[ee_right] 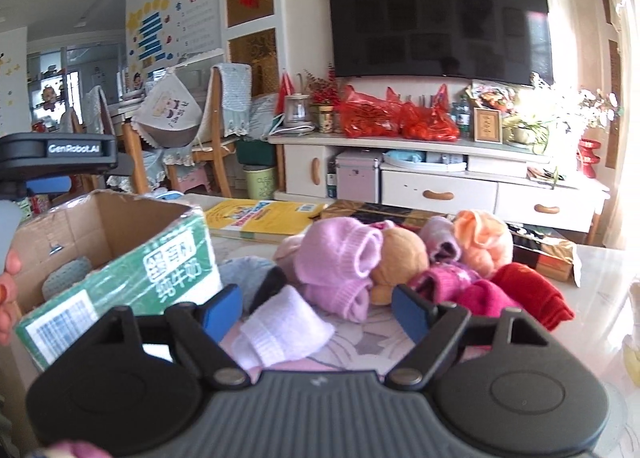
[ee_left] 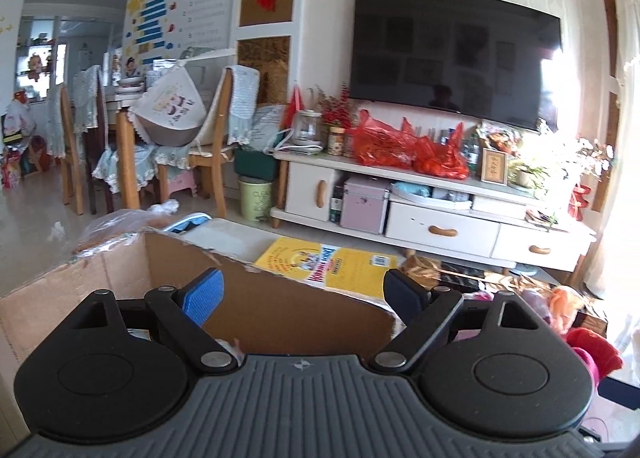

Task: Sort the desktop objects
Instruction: 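Move both open tools back to the sock pile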

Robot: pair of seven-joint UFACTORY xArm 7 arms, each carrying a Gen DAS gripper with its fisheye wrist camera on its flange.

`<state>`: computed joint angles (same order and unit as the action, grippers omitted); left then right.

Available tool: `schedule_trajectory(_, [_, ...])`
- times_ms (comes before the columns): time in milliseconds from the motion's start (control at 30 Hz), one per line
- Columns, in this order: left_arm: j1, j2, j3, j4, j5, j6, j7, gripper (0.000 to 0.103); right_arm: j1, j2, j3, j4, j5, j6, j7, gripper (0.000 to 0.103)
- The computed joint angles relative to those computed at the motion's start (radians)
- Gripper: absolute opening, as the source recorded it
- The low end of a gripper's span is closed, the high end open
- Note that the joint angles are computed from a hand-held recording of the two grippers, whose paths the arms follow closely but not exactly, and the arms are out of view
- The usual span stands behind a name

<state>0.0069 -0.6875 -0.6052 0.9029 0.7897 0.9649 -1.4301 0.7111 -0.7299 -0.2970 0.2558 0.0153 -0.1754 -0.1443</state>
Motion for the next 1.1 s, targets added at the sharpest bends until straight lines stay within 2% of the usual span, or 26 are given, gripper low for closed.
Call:
schedule_trajectory(67, [-0.005,0.017,-0.012,0.011,0.001,-0.005,0.001,0.103,-0.03,0.004,0.012,-0.001,0.007,0.001,0.01,0.095])
schedule_trajectory(133, [-0.002,0.036,-0.034,0.026,0.01,-0.004,-0.011,0.103,-0.09,0.016,0.051,-0.008,0.017,-0.023,0.03,0.103])
schedule_trajectory(300, [-0.006,0.1,-0.075,0.062,0.059,-0.011,-0.051,0.103,-0.275,0.054,0.184,-0.021,-0.003,-0.098,0.074,0.103])
schedule_trajectory(367, [-0.016,0.12,-0.081,0.07,0.085,-0.017,-0.069,0.103,-0.299,0.061,0.181,-0.023,-0.026,-0.103,0.08,0.103])
schedule_trajectory(567, [-0.066,0.208,-0.085,0.104,0.16,-0.014,-0.1,0.103,-0.27,0.079,0.073,-0.016,-0.076,-0.086,0.085,0.103])
schedule_trajectory(733, [-0.114,0.292,-0.081,0.136,0.213,0.013,-0.12,0.103,-0.205,0.097,-0.052,0.001,-0.103,-0.072,0.05,0.103])
schedule_trajectory(867, [-0.158,0.358,-0.058,0.155,0.238,0.021,-0.128,0.103,-0.141,0.105,-0.157,0.006,-0.128,-0.09,0.003,0.102])
schedule_trajectory(967, [-0.193,0.404,-0.046,0.166,0.258,0.031,-0.138,0.103,-0.055,0.098,-0.264,0.024,-0.134,-0.076,-0.028,0.102])
schedule_trajectory(1100, [-0.241,0.465,-0.023,0.183,0.277,0.048,-0.143,0.103,0.012,0.113,-0.352,0.047,-0.121,-0.106,-0.056,0.102])
